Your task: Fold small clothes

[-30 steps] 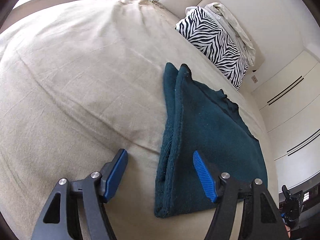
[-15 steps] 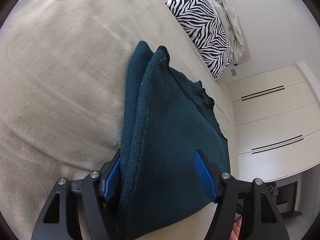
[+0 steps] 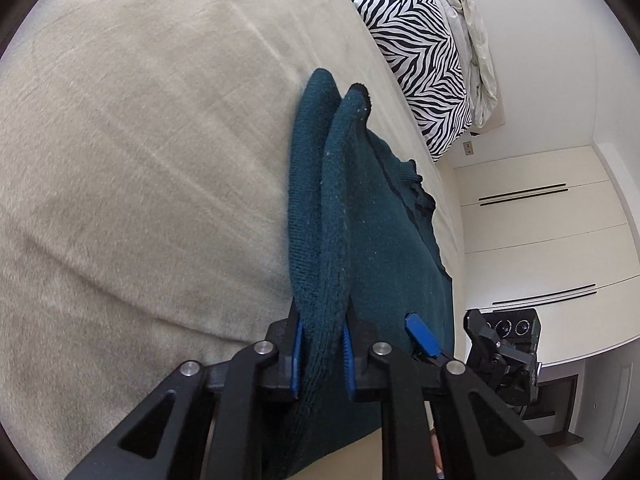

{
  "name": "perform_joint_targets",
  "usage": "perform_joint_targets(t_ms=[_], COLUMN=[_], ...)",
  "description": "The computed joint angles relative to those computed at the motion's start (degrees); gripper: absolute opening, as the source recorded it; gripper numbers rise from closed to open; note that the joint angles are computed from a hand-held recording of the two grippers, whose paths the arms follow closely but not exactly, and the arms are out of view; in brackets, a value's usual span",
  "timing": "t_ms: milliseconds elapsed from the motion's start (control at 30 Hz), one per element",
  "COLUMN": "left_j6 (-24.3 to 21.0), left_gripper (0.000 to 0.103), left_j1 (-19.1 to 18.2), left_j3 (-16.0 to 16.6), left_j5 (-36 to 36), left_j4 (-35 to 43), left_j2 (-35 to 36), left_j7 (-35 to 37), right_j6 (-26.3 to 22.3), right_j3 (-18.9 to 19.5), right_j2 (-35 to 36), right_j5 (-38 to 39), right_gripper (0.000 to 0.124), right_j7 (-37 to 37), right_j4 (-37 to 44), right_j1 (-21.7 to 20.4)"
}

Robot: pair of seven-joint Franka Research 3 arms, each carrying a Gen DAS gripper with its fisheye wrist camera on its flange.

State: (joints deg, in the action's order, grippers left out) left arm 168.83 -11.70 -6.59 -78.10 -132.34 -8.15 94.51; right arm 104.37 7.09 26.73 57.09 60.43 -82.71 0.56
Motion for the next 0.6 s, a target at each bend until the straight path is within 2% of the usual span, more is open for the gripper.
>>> perform_joint_targets(t_ms=[67, 200, 333, 433, 500, 600], left_j6=[0.3, 0.9, 0.0, -1.8, -2.9, -5.3], left_gripper=[0.016, 0.015, 0.015, 0.015, 0.015, 0.015], left_j1=[0.1, 0.0, 0.0, -0.1, -0.2, -0.7], left_j3=[-0.3, -0.6, -1.5, -2.7, -3.9, -6.1], left_j5=[1.6, 10.5, 25.1, 36.6, 43.3, 52.3], left_j4=[0.1, 2.1, 7.3, 14.2, 19.7, 29.1], left_j2=[-0.2, -0.1, 1.9, 6.1, 10.3, 18.3], left_j7=[-1.5, -7.7, -16.8, -23.1, -26.5, -31.0], right_j6=[-0.5, -5.1, -7.9, -9.0, -9.4, -9.5], right_j3=[0.3, 1.0, 1.3, 1.7, 1.7, 1.8], right_j2=[1.0, 3.4, 5.5, 6.8, 7.9, 10.6], right_j5=[1.8, 6.4, 10.6, 14.3, 16.2, 17.8], right_gripper=[0.062, 0.062, 0.062, 0.063, 0.069, 0.071], right_j7=[0.0, 2.4, 4.8, 6.2, 7.4, 10.9], right_j4=[0.2, 2.0, 4.0, 5.7, 7.4, 11.0], right_j1=[-0.8, -3.8, -7.2, -10.1, -12.1, -14.7])
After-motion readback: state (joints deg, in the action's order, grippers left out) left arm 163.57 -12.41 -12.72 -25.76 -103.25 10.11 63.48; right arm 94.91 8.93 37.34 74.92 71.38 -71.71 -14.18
